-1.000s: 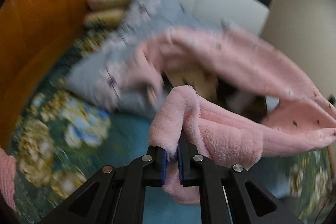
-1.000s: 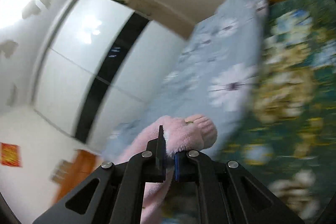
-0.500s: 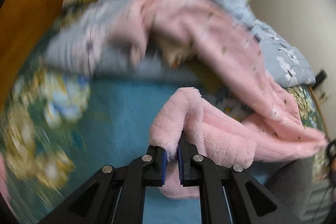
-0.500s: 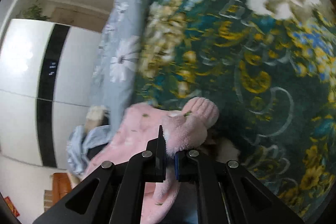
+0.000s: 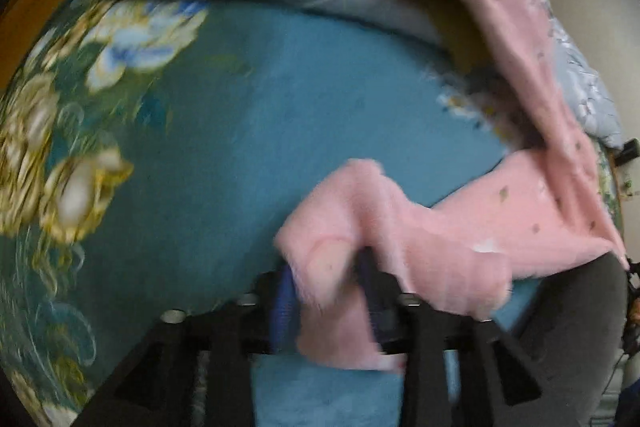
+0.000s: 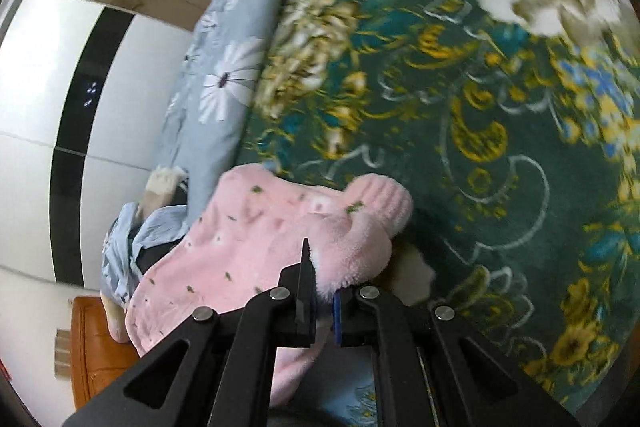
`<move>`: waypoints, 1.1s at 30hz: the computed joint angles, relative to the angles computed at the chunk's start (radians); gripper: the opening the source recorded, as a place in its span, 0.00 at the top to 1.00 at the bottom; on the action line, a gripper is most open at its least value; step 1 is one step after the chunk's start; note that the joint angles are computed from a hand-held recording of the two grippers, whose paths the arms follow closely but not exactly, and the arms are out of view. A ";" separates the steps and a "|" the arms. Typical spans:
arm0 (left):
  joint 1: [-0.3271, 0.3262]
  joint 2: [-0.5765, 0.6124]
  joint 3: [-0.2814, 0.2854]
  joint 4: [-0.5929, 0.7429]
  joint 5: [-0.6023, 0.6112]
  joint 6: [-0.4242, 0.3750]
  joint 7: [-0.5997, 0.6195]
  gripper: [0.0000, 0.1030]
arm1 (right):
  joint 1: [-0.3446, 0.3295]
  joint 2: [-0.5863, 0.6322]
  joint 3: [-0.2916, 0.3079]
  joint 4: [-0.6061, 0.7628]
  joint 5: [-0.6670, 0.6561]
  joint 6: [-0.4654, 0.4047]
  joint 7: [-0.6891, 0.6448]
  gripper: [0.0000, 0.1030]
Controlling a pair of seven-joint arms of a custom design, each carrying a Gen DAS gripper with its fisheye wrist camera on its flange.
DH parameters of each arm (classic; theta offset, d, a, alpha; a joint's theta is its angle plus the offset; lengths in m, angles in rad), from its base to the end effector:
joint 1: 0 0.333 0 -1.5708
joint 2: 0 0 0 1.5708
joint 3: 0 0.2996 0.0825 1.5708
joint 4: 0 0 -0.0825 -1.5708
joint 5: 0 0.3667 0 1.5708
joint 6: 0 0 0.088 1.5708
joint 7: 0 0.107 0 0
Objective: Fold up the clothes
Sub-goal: 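Pull the pink fleece off the pile with the left gripper while the right gripper grasps its cuff, then spread the pink fleece flat on the green blanket with both grippers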
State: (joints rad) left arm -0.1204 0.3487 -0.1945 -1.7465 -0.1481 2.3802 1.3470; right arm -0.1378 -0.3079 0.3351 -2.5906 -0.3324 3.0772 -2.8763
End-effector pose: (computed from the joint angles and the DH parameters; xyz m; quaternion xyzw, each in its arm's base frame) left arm 0.6239 -0.1923 0.4003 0.7047 -0.6890 0.1693 0.0075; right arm 0.4419 0.1195 0.4404 -0.1295 0.9139 -0.0336 0.3834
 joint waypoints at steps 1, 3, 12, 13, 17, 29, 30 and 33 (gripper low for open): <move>0.017 -0.017 -0.002 -0.024 -0.031 0.008 0.007 0.48 | 0.014 0.001 -0.013 0.001 0.008 -0.005 -0.011 0.94; 0.038 -0.046 0.001 -0.060 -0.077 0.024 -0.002 0.48 | 0.046 0.004 -0.041 0.009 0.024 -0.025 -0.042 0.94; 0.028 -0.043 -0.021 -0.020 -0.182 0.120 0.021 0.45 | 0.079 0.015 -0.065 0.037 0.008 -0.061 -0.034 0.94; 0.011 -0.022 -0.017 0.007 -0.144 0.112 0.011 0.45 | 0.075 0.011 -0.062 0.032 0.005 -0.051 -0.020 0.94; -0.069 0.070 0.019 0.130 0.068 0.003 -0.053 0.45 | 0.078 -0.004 -0.061 0.030 0.009 -0.054 -0.013 0.94; -0.098 0.074 0.060 0.150 0.291 -0.014 -0.116 0.96 | 0.113 0.005 -0.089 0.052 0.024 -0.073 -0.055 0.94; -0.101 0.076 0.067 0.172 0.317 -0.007 -0.118 0.96 | 0.117 0.010 -0.096 0.059 0.027 -0.072 -0.065 0.94; -0.090 0.064 0.081 0.235 0.365 0.064 -0.115 0.96 | 0.101 0.031 -0.100 0.104 0.018 -0.041 -0.076 0.94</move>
State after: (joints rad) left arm -0.2104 0.4128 -0.1139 -1.5112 0.2168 2.4444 1.2317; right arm -0.0370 -0.2765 0.2348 -2.4865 -0.3145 3.0366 -2.9525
